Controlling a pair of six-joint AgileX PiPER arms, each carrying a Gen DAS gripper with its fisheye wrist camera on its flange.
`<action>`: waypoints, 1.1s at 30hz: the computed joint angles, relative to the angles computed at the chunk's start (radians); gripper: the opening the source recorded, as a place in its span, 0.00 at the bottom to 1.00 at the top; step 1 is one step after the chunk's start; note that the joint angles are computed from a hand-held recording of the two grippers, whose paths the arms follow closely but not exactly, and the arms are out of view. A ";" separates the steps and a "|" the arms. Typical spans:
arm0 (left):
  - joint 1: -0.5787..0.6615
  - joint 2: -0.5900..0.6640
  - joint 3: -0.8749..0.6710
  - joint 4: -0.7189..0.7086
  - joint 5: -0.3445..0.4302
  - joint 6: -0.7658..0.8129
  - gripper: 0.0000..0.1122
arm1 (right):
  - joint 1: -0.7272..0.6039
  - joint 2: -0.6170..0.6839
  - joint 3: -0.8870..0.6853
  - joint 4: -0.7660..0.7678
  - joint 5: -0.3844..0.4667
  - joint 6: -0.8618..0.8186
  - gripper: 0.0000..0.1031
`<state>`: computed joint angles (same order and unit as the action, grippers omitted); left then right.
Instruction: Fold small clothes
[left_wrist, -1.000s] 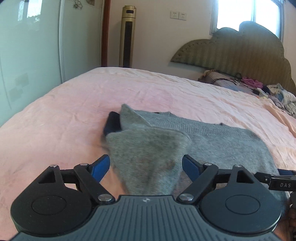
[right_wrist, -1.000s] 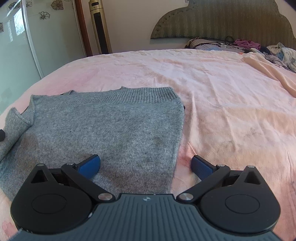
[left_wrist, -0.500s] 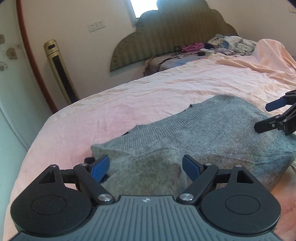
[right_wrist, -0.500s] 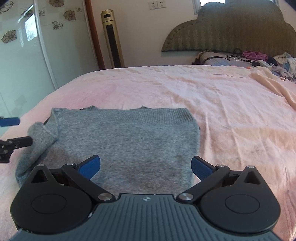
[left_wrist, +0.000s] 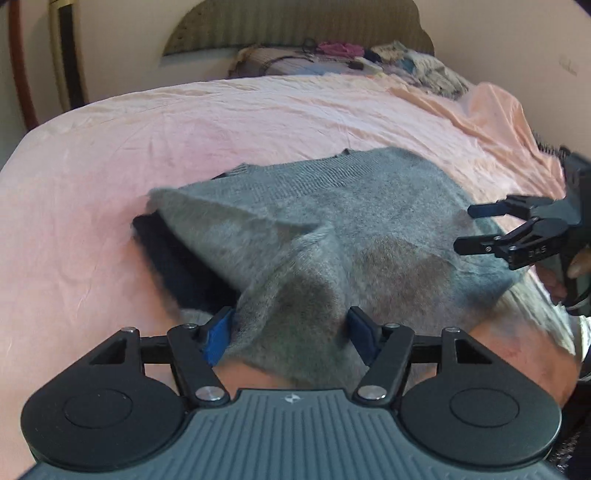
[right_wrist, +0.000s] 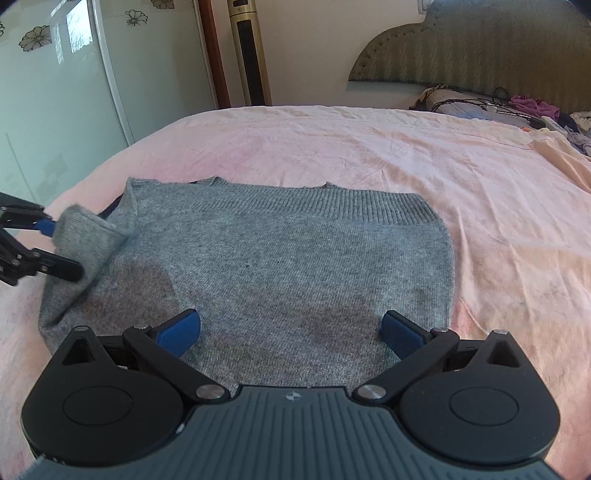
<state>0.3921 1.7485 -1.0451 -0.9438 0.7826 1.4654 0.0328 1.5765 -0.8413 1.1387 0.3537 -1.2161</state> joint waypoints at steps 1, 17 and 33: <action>0.073 -0.031 0.038 -0.036 0.045 0.020 0.59 | 0.003 0.002 -0.001 -0.012 0.001 0.011 1.00; 0.384 0.040 0.180 -0.392 0.222 0.025 0.66 | 0.132 0.382 -0.483 0.191 0.555 0.255 1.00; 0.410 0.171 0.297 -0.556 0.273 -0.112 0.74 | 0.111 0.396 -0.496 0.219 0.672 0.297 1.00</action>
